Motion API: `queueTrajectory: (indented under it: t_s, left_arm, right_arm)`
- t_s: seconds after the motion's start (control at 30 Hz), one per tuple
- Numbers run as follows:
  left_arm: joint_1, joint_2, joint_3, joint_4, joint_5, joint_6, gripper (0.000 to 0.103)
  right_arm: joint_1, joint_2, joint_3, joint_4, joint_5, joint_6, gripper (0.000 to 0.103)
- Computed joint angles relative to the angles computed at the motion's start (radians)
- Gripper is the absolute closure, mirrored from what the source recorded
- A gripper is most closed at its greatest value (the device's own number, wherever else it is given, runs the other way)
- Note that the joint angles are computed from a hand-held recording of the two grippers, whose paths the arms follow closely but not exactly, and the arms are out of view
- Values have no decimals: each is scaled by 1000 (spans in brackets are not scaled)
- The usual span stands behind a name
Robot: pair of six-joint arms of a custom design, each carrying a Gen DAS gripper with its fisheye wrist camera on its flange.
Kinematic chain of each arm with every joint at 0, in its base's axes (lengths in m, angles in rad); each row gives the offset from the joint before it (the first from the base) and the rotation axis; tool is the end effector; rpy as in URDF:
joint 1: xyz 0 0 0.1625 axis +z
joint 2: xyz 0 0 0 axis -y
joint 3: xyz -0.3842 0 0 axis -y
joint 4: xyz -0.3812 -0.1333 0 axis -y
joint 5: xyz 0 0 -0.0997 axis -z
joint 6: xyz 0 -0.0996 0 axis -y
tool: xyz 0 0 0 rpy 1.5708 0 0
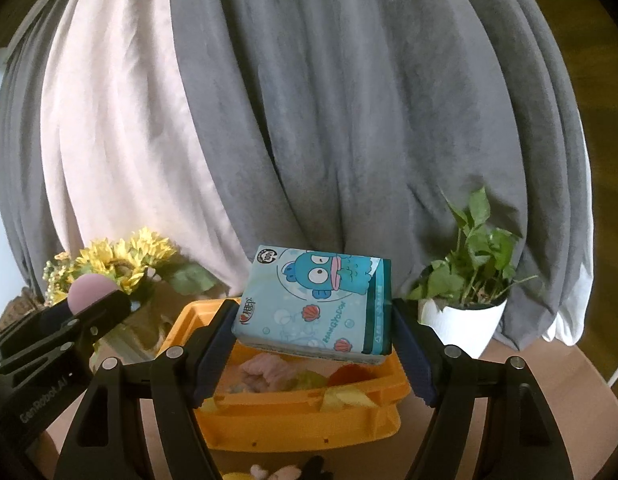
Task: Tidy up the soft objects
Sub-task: 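Lift the sponge and tissue pack with both grippers and carry them over the crate, then open both grippers to drop the sponge and tissue pack into the crate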
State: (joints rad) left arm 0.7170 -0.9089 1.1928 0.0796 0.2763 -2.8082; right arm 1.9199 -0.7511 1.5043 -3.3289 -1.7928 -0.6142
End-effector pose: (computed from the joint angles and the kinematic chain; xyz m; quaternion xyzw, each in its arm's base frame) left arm -0.2957 -0.5617 0.2559 0.0836 0.7359 -0.5653 0.3632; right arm 0.3422 -0.6144 0.1960 0.3562 -0.7966 0.4616 0.1595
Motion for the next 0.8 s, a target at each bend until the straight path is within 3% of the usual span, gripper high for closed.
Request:
queueTrajectory:
  t_s: [0.8]
  left_arm:
    - [157,193,-297,351,110,-200,56]
  right_arm:
    - [-32,201,-293,211,-72,-2,28]
